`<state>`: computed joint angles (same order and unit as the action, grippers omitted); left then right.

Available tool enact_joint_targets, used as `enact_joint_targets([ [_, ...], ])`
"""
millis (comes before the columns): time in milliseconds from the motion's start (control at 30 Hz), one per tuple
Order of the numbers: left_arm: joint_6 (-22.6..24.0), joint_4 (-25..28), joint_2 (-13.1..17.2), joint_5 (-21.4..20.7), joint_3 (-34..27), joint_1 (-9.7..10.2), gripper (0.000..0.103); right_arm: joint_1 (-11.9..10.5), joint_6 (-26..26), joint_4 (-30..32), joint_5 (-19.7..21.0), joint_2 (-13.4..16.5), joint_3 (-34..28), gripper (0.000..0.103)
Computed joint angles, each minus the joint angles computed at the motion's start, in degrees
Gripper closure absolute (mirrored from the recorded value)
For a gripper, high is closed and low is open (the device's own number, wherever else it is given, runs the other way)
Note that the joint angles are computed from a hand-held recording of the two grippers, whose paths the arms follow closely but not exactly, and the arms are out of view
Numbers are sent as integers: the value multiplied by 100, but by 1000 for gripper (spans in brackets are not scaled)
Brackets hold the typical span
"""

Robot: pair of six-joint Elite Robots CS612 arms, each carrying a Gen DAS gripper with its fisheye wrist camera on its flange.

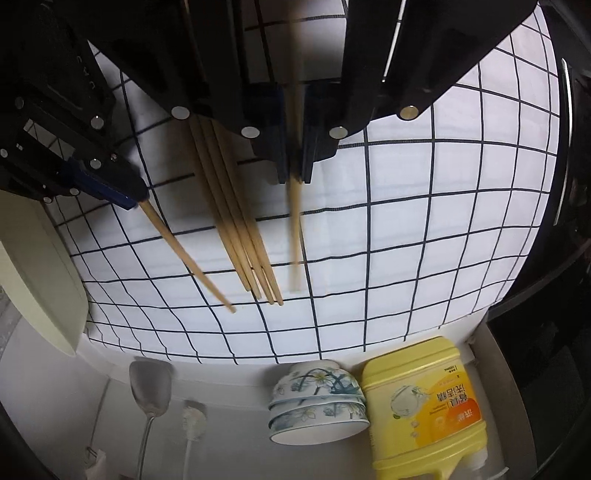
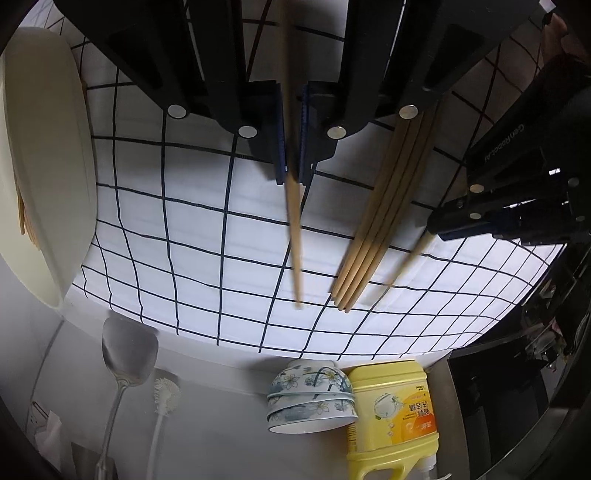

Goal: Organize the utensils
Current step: 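Close the left tool on a chopstick while the right tool closes on another, then carry the left tool's chopstick over the basin while the right tool carries its chopstick too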

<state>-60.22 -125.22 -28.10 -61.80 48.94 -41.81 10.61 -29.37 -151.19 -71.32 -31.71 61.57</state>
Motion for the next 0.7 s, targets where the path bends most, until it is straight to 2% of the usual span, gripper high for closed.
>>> enact_joint_targets([
  [167, -35, -305, -207, -224, 383, 16, 96, -68, 445, 30, 196, -101, 127, 97],
  [400, 186, -689, -566, -299, 880, -88, 96, -165, 952, -170, 437, -535, 703, 96],
  [567, 538, -1043, -745, -325, 987, -197, 96, -253, 1233, -467, 385, -940, 1208, 96],
  [700, 1051, -1301, -667, -344, 685, -270, 96, -389, 1503, -742, 315, -1207, 1493, 96],
])
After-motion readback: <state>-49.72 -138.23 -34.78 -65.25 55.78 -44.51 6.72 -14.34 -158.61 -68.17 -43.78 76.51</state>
